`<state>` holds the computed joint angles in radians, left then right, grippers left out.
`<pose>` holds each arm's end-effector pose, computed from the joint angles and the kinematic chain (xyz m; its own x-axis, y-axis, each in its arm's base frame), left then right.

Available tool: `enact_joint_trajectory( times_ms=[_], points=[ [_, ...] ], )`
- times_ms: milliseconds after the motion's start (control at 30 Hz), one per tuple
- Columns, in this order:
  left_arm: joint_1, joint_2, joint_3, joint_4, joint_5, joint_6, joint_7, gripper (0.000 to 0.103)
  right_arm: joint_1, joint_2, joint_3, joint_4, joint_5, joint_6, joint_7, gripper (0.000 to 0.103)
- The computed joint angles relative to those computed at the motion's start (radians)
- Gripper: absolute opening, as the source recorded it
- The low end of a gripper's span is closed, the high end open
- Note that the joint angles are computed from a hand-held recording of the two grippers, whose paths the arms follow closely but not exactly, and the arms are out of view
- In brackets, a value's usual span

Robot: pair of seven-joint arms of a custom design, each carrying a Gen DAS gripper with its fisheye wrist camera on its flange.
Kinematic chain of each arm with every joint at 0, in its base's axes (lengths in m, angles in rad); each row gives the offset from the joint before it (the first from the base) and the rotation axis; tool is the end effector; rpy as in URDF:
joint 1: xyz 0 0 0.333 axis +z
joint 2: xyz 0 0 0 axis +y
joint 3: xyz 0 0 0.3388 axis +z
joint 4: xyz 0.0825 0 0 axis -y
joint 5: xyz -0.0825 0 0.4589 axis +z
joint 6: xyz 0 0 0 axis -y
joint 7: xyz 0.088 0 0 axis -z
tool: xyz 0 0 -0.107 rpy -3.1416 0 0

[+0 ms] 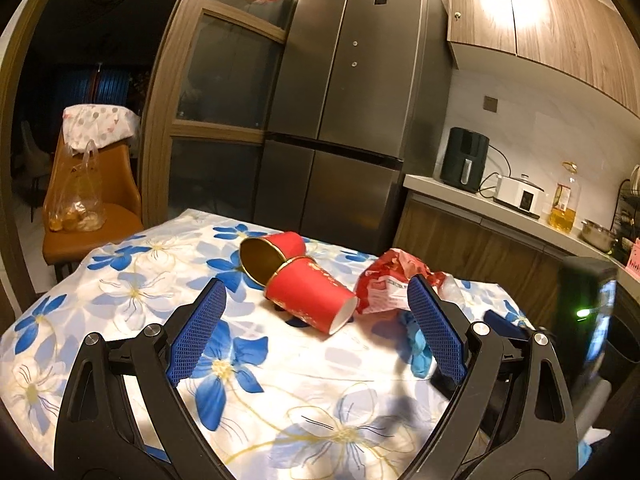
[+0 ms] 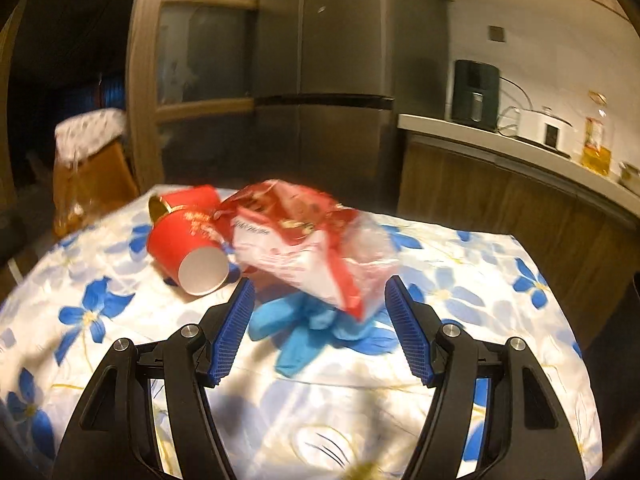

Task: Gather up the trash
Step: 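Move both open tools back to the pile, right tool reaching the red-white wrapper, then grasp the red-white wrapper with the right tool while the left tool grasps the blue glove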

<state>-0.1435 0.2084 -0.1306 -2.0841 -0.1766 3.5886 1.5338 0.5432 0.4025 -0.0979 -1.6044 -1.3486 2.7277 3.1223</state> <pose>0.6573 -0.1563 0.4609 -0.1400 -0.9711 0.1935 -0.3055 -0.1435 -0.9413 0.6866 0.3798 0.4444 -0.0048 -0.9993 0.0376 -0.4508 -0.0314 -0.8921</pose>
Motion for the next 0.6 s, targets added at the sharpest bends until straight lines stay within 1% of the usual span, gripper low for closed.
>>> enact_joint_trajectory(
  times_ms=[33,100,233,333,400,433,467,500,567,600],
  points=[
    [0.005,0.0,-0.002,0.0,0.008,0.001,-0.008,0.09,-0.002,0.015,0.008,0.019,0.026,-0.018,-0.044,0.067],
    [0.015,0.0,-0.006,0.002,0.025,0.001,-0.025,0.09,-0.006,0.035,0.009,0.043,0.059,-0.015,-0.092,0.066],
    [0.026,0.005,-0.006,0.01,0.047,-0.003,-0.047,0.09,-0.003,0.077,0.0,0.094,0.145,-0.022,-0.172,0.059],
    [0.025,0.007,-0.002,0.013,0.051,-0.005,-0.046,0.09,0.003,0.104,-0.01,0.126,0.222,-0.031,-0.245,0.048],
    [0.026,0.009,-0.002,0.014,0.055,-0.004,-0.046,0.09,0.006,0.118,-0.016,0.14,0.27,-0.033,-0.291,0.035],
    [0.027,0.01,-0.001,0.016,0.057,-0.005,-0.047,0.09,0.012,0.122,-0.023,0.143,0.286,-0.034,-0.302,0.032],
    [0.028,0.011,-0.002,0.017,0.059,-0.007,-0.049,0.09,0.016,0.122,-0.03,0.141,0.297,-0.027,-0.308,0.026],
    [0.031,0.012,-0.003,0.019,0.066,-0.009,-0.054,0.09,0.023,0.119,-0.041,0.136,0.299,-0.017,-0.304,0.022],
    [0.029,0.015,-0.001,0.022,0.064,-0.014,-0.052,0.09,0.043,0.107,-0.069,0.119,0.274,0.004,-0.263,0.01],
    [0.029,0.016,-0.002,0.023,0.067,-0.017,-0.053,0.09,0.051,0.1,-0.08,0.111,0.258,0.009,-0.243,0.007]
  ],
)
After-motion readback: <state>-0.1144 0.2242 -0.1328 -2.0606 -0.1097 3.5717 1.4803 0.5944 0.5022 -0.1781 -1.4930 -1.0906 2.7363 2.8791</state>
